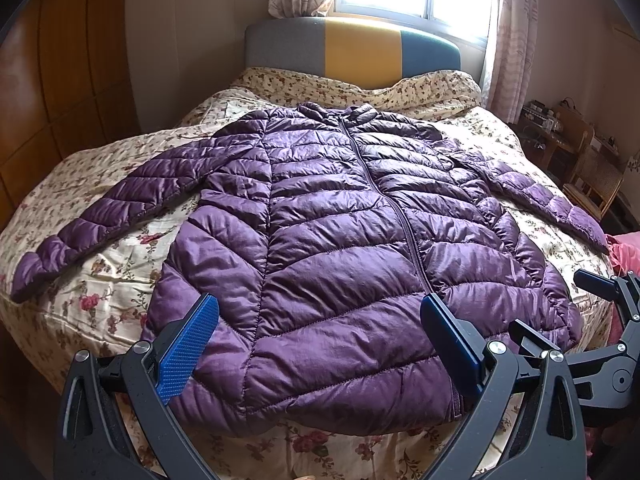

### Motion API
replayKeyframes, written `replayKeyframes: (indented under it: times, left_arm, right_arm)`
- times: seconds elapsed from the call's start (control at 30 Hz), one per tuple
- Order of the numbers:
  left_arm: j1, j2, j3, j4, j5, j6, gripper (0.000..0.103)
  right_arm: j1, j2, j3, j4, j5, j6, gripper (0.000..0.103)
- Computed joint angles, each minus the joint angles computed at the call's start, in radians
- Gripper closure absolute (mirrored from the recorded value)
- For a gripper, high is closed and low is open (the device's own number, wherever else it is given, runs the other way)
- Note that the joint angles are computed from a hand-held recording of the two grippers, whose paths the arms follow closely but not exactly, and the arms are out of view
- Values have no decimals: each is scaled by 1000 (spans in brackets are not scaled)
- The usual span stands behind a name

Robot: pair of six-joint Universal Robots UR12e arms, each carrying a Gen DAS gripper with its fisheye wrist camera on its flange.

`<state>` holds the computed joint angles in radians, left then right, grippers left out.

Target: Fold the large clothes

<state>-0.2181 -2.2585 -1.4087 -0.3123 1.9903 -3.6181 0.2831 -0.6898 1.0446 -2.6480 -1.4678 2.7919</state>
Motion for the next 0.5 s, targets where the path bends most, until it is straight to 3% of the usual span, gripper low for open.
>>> replayKeyframes:
  times: [0.5]
  left_arm:
    - [14,9,-12,-2,10,7,3]
  right_arm:
    - [-4,12,-17,32,-2,19,2]
